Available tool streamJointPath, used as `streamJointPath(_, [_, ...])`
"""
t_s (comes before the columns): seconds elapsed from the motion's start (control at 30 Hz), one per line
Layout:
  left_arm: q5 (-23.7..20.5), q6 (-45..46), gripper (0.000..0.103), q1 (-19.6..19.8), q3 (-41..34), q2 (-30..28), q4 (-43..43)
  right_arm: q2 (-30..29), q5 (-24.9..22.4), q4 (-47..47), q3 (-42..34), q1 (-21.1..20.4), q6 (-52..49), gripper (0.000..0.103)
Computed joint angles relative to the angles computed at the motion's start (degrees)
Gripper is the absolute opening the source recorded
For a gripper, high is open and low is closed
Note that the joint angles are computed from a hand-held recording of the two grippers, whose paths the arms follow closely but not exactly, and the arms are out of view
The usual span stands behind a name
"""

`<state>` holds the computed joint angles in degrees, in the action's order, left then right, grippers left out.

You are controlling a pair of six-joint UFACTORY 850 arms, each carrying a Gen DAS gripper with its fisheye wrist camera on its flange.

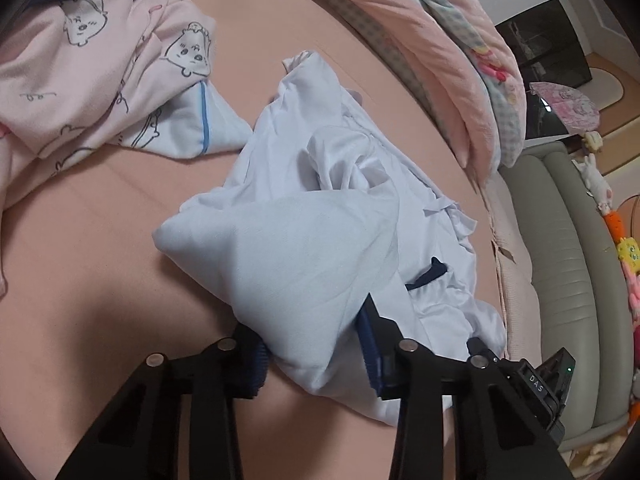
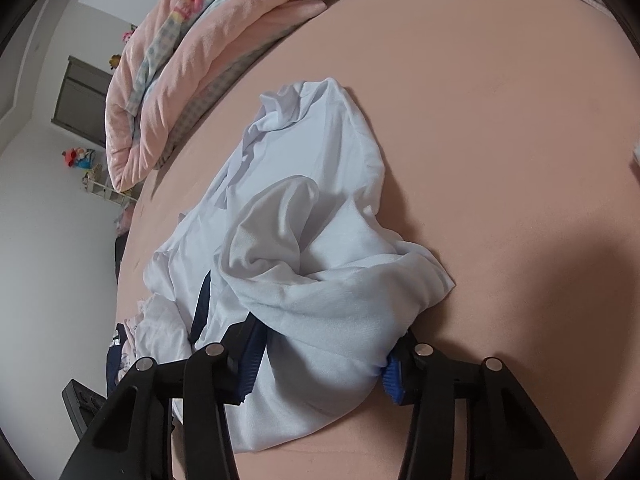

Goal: Fold clothes

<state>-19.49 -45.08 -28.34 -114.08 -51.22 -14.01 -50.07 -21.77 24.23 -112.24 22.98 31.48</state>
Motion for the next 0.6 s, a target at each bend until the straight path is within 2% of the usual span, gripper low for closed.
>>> streamJointPath(0.17, [-0.67,-5.08,0.026,-0.82,0.05,0.65,8.01,0.72,1.03,2.18,1.30,-0.20,-1.49,0.045])
streamJointPath(0.3, [-1.29,-7.18,0.022,-1.65,-0.91,0.62,14.22,1.79,2.03,3.94,2.42,-0.15,-2.67,0.032])
streamJointPath(0.43, [-4.61,-8.63,0.021,-2.62,-4.09,-0.67,21.24,1.82,1.47,-6.09,0.52,1.06,1.61,0.029])
streamJointPath(0.53, [-8.94,-9.63,0.021,-3.67,-7.53,-2.16,27.12,0.32,-2.90,-21.10,-3.48,2.69,9.29,0.028])
streamJointPath(0.6, [-10.53,-10.15,0.021,-4.38,-8.70,-2.68,30.70,-0.46,-5.22,-27.50,-5.39,3.61,12.65,0.028])
